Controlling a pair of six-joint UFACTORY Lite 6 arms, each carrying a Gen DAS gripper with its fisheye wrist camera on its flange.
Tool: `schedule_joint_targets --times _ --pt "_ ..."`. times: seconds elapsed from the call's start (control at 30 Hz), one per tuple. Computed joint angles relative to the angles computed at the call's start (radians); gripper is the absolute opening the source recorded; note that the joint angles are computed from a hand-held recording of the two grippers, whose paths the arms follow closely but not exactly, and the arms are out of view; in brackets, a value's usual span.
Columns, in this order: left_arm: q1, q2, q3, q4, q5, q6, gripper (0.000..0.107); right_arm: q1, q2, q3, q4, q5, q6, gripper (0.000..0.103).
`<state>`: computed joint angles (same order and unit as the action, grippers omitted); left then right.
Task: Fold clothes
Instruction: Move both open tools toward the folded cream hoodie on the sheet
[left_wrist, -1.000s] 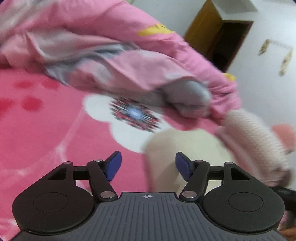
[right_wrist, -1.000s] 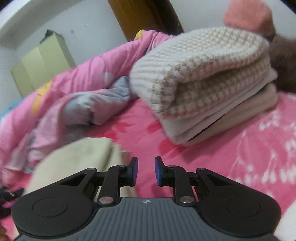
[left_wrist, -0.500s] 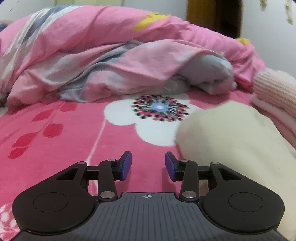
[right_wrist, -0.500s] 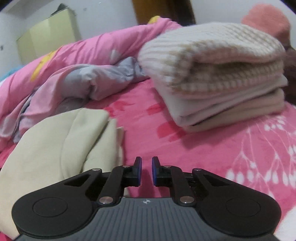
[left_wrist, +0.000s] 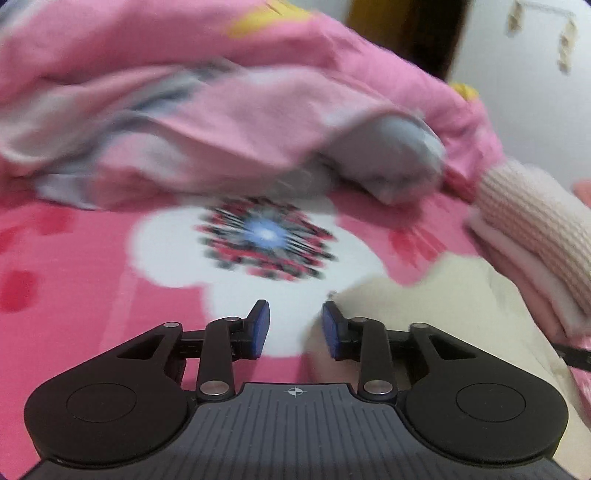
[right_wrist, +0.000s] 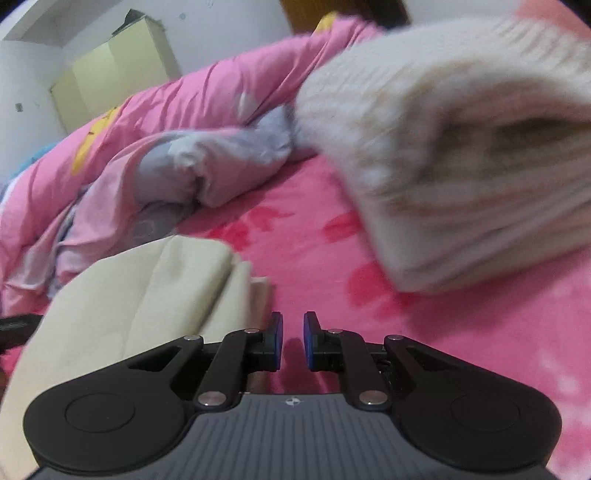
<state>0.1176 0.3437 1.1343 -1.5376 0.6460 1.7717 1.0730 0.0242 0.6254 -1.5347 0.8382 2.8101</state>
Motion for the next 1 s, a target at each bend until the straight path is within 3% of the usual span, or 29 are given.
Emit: schedule_joint_targets --times 0.1,0.27,0.37,0.47,0.6,0.67,0.7,0.77,0.83,0.9,1.0 --pt "0.009 0.038 0.047 0.01 0.043 0.007 0.03 -0.002 0.023 0.0 -0.034 -0.001 0.031 0.011" --pt "0.024 0.147 0.154 0.06 0.063 -0.137 0.032 0.014 -0.041 -0.125 -0.13 0.023 0.281 0.012" --pt "0.001 0.099 0.07 0.005 0.056 -0.043 0.029 0.029 -0.03 -0.102 -0.101 0.039 0.233 0.012" --pt "0.07 0.064 0.071 0.083 0.13 -0.131 0.032 0.089 -0.061 -0.095 -0.009 0.101 0.17 0.012" --pt "0.201 -0.066 -0.077 0.143 0.245 -0.114 0.046 0.279 -0.122 -0.12 0.163 0.22 0.165 0.015" --pt "0.247 -0.121 -0.16 0.17 0.282 -0.103 0.047 0.28 -0.082 -0.113 0.135 0.151 0.234 0.015" --pt "0.239 -0.167 -0.229 0.13 0.249 -0.065 0.047 0.27 -0.043 -0.081 0.139 0.126 0.223 0.015" --pt "0.239 -0.214 -0.265 0.113 0.227 -0.073 0.047 0.291 -0.03 -0.019 0.21 0.166 0.107 0.015" --pt "0.302 -0.198 -0.229 0.189 0.305 -0.176 0.049 0.361 -0.082 -0.012 0.271 0.237 0.064 0.015" --pt "0.382 -0.229 -0.257 0.227 0.37 -0.147 0.052 0.463 -0.094 0.021 0.355 0.335 0.033 0.015" --pt "0.42 -0.311 -0.371 0.291 0.365 -0.086 0.057 0.484 -0.043 0.043 0.373 0.277 0.069 0.016"
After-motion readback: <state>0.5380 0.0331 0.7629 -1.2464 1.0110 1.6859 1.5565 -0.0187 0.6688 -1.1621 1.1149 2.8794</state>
